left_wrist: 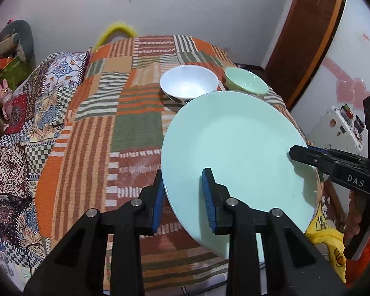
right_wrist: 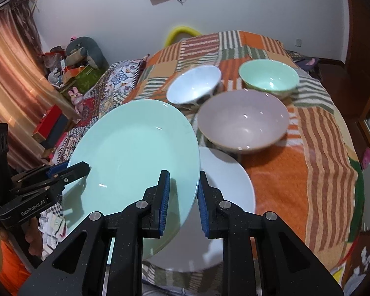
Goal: Organize plates and bowls
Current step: 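Lift the mint-green plate with the left tool and carry it toward the white plate, then lower the mint-green plate onto the white plate with the left tool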
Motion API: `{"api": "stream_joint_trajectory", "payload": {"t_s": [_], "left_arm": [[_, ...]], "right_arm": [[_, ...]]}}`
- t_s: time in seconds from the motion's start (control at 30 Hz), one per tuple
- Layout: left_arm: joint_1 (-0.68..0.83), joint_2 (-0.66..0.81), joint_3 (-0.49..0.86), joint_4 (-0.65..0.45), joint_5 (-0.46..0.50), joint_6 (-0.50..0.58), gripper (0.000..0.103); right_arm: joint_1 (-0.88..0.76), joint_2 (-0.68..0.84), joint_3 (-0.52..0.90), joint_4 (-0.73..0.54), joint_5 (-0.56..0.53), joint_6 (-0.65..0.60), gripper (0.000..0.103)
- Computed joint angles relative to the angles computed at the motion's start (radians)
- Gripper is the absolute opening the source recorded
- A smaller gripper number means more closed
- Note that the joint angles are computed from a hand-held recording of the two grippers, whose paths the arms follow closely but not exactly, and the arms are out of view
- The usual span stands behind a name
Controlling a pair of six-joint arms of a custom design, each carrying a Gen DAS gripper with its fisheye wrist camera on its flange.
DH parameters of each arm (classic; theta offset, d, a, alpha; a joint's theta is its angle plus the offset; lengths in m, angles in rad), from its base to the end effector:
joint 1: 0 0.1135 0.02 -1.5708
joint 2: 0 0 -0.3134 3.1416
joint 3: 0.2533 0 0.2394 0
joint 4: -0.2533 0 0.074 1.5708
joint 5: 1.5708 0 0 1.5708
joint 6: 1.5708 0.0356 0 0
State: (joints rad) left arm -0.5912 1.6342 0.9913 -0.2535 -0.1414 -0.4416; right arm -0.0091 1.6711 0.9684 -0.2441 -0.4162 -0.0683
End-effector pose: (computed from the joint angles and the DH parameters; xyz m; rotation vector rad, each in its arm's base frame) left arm 0.2764 -0.1795 0.2500 0.1237 2.4719 -0.2759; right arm 0.3294 0.0114 0.2348 -0.2405 2.4563 0.4888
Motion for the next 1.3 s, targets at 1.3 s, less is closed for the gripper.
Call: {"api": "stream_joint_trajectory", "payload": {"t_s": [1.3], "left_arm": [[0.023,0.315,0.105,0.028,0.134,0.031,0.031]], "right_arm": [[-0.043,0.114,-0.036,-0.010,0.075,0.022,0.020]]}}
